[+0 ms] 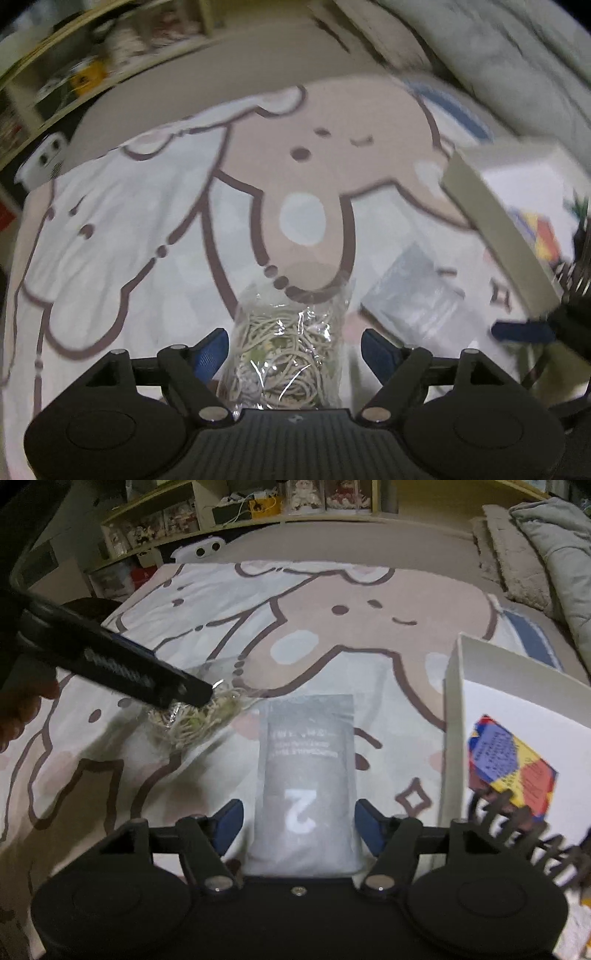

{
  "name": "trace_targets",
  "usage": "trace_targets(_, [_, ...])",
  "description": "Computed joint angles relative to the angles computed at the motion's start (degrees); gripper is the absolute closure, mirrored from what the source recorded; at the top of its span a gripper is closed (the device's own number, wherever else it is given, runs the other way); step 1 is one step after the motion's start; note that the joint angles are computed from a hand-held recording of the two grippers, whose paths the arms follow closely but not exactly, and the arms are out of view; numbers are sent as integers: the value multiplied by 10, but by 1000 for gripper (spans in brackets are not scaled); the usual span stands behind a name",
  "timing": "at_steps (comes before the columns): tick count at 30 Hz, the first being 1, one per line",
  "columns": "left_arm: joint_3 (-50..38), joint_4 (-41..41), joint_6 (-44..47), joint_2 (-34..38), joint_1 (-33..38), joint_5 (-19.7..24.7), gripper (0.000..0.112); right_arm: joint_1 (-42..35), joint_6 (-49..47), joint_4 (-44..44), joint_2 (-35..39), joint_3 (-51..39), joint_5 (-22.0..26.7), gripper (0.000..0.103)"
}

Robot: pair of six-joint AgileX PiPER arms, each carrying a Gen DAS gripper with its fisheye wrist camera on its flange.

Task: Organize objects
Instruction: 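Grasp the rubber band bag with the left tool while the right tool grasps the grey printed packet, then carry the rubber band bag and grey packet over the white box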

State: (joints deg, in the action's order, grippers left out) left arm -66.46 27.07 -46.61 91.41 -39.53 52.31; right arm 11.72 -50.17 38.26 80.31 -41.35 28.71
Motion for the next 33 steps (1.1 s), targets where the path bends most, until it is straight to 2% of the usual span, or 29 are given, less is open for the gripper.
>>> trace_targets(4, [-18, -21, 44, 38, 20, 5, 33, 21, 33, -29, 29, -4, -35, 36])
trace_targets(8, [-8, -33, 49, 48, 39, -7, 33, 21, 49, -37, 37, -13, -25, 37])
trace_targets(11, [13, -48, 23, 42, 54, -27, 32, 21, 47, -41, 35, -14, -22, 44])
trace_targets(13, [33, -50, -1, 34, 59, -48, 38, 18, 44, -36, 31, -13, -20, 49])
trace_targets(14, [42, -45, -14, 28, 59, -55, 44, 17, 41, -34, 29, -14, -18, 50])
trace_targets(16, [52, -37, -38, 17, 55, -58, 51, 14, 23, -18, 22, -12, -15, 52])
trace_targets(24, [77, 38, -162, -57, 12, -42, 54, -1, -23, 25, -28, -9, -19, 52])
trace_targets(33, [48, 139, -281, -100, -53, 25, 54, -59, -41, 57, -75, -47, 8, 52])
